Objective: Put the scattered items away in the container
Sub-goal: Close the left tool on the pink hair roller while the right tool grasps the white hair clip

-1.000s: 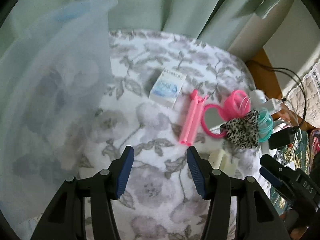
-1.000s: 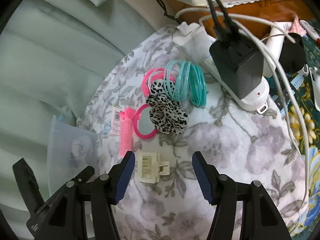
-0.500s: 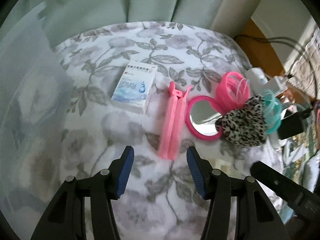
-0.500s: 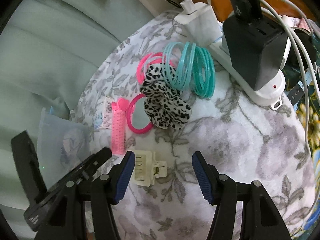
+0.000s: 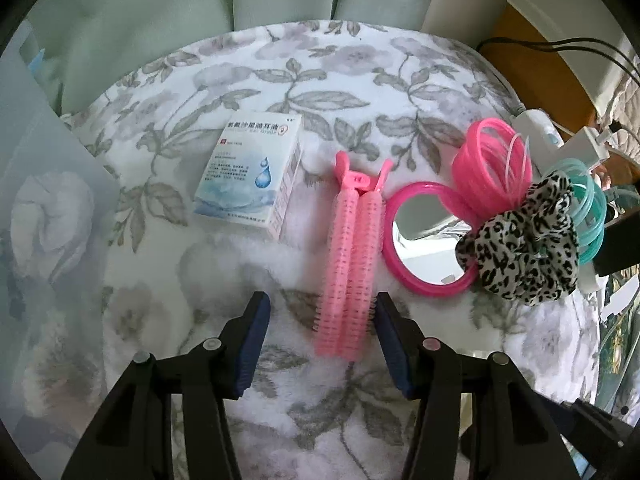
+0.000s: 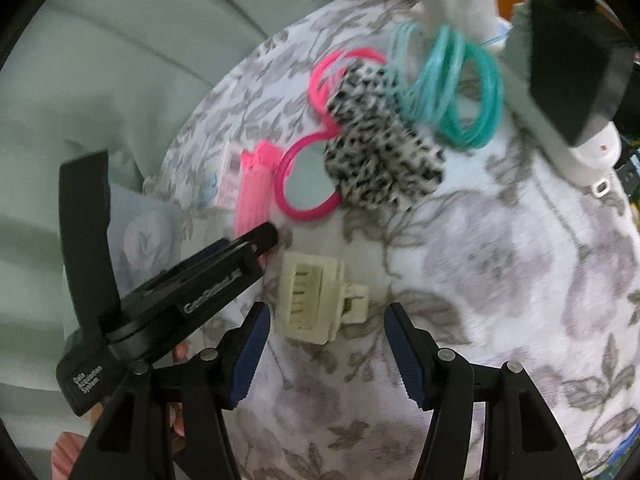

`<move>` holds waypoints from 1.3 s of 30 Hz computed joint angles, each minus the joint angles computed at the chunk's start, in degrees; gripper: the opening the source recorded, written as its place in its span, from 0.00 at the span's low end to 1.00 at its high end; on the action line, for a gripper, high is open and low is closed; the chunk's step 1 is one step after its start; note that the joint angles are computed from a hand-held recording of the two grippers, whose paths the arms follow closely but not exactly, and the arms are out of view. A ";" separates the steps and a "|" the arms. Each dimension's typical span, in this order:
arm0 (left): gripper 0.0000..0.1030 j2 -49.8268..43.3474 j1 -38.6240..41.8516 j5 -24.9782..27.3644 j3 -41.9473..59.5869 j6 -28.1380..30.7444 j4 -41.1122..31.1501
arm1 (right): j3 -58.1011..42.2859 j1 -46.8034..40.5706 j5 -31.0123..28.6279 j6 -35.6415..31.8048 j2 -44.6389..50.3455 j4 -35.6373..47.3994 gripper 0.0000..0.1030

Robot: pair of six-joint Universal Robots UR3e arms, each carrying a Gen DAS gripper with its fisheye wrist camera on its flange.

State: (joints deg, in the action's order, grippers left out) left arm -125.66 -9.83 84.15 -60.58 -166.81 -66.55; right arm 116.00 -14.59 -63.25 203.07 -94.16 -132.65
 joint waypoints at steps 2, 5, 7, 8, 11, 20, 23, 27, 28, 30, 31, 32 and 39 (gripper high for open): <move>0.53 0.18 0.62 -0.82 -0.62 -0.02 0.49 | 0.48 0.40 0.30 0.53 0.56 -1.33 0.62; 0.51 0.05 1.04 -1.38 -0.33 0.57 0.22 | 1.07 0.18 1.28 0.60 1.13 -2.71 0.63; 0.48 0.19 1.43 -2.01 -0.38 1.32 0.11 | 0.95 0.07 1.28 0.36 1.31 -2.69 0.63; 0.47 0.38 1.64 -2.28 -0.67 1.71 0.22 | 0.80 0.06 1.01 0.34 1.36 -2.45 0.63; 0.43 0.74 2.39 -3.13 -1.25 2.16 0.32 | 0.33 0.17 -0.23 0.79 1.61 -1.44 0.63; 0.35 1.82 4.83 -6.22 -2.56 3.95 -0.31 | -0.01 1.94 -2.77 2.36 3.78 -4.01 0.63; 0.34 2.11 5.81 -7.45 -3.02 4.33 -0.59 | -0.62 2.99 -4.06 2.74 4.54 -4.51 0.64; 0.34 2.48 6.95 -8.80 -3.61 4.95 -0.92 | -2.43 4.63 -6.19 3.96 5.92 -4.43 0.64; 0.34 2.61 7.11 -8.94 -3.87 5.18 -0.82 | -3.03 5.26 -7.12 4.13 6.32 -4.17 0.64; 0.34 3.07 7.32 -9.17 -4.57 5.42 -0.63 | -4.36 6.56 -8.98 4.52 7.13 -3.54 0.64; 0.34 3.29 7.49 -9.41 -4.73 5.45 -0.76 | -5.09 7.26 -9.96 4.74 7.53 -3.12 0.64; 0.33 3.81 7.63 -9.61 -5.46 5.41 -0.61 | -5.71 7.86 -10.84 4.99 7.85 -2.74 0.64; 0.33 3.15 7.17 -10.07 -4.80 3.53 -0.70 | -6.77 10.41 -13.04 7.81 9.70 -3.79 0.58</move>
